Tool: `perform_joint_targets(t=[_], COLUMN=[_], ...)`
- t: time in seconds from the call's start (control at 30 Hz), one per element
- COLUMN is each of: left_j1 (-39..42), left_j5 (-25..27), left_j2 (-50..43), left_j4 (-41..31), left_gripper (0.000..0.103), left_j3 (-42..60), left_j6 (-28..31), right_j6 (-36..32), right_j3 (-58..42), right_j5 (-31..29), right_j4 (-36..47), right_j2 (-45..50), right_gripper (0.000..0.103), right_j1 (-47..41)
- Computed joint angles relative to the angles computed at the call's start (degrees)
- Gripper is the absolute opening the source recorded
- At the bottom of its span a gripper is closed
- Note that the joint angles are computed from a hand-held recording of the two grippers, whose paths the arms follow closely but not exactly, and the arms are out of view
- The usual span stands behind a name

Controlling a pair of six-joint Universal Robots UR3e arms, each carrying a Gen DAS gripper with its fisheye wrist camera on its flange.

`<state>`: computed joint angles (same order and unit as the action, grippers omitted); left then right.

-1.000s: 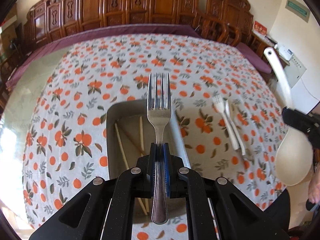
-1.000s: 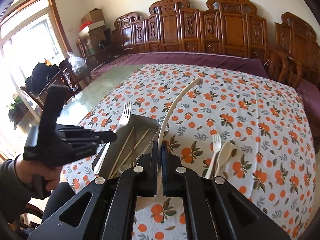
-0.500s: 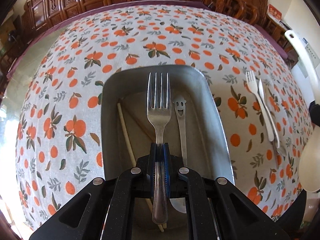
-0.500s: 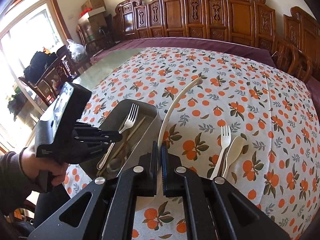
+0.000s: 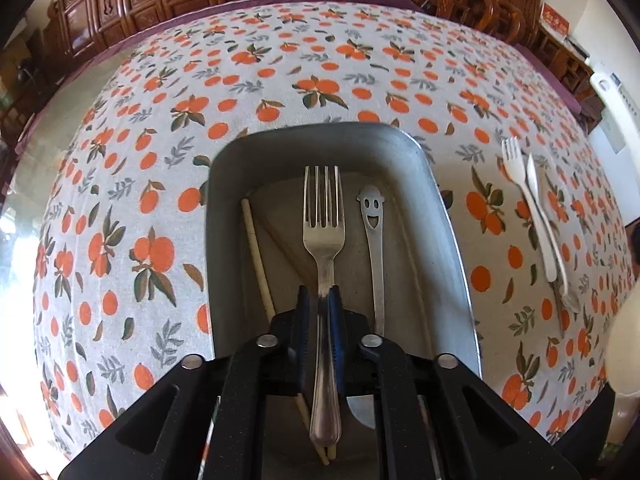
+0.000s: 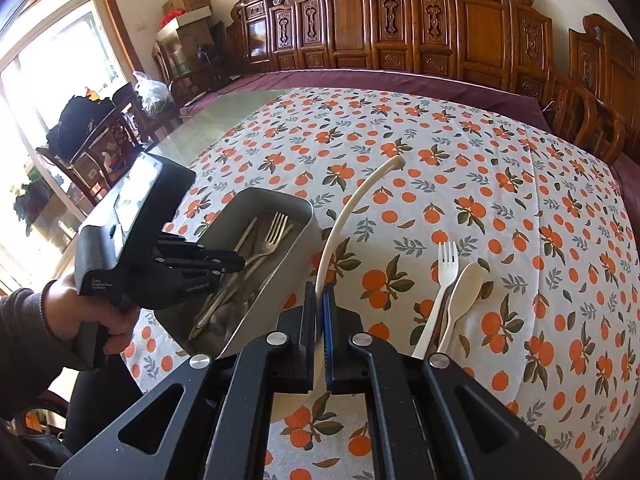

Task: Organize utensils
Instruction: 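Carry the metal fork into the tray and open the left tool, then lower the cream spoon into the tray and open the right tool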

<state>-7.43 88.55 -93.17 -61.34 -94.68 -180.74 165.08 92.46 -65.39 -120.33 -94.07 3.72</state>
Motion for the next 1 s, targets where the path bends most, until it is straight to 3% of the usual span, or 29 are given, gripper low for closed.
perform_joint_targets(t=[0.5,1.0], left_j1=[11.23,23.35], left_j5=[-5.81,-11.62], left_j2=[21.61,32.91], left_j4=[-6.05,-14.27], left_gripper=[0.015,0.016], left_j3=[-6.58,-9.10], left_j6=[5.31,12.79], right_j6=[7.67,13.77], right_j3=[-10.13,-23.80], right_j5=[-1.26,-2.61], right_j4=[-5.00,-6.67], right_j2=[12.53,31.51], right_gripper=[0.004,0.004], right_j1=[10.92,19.88])
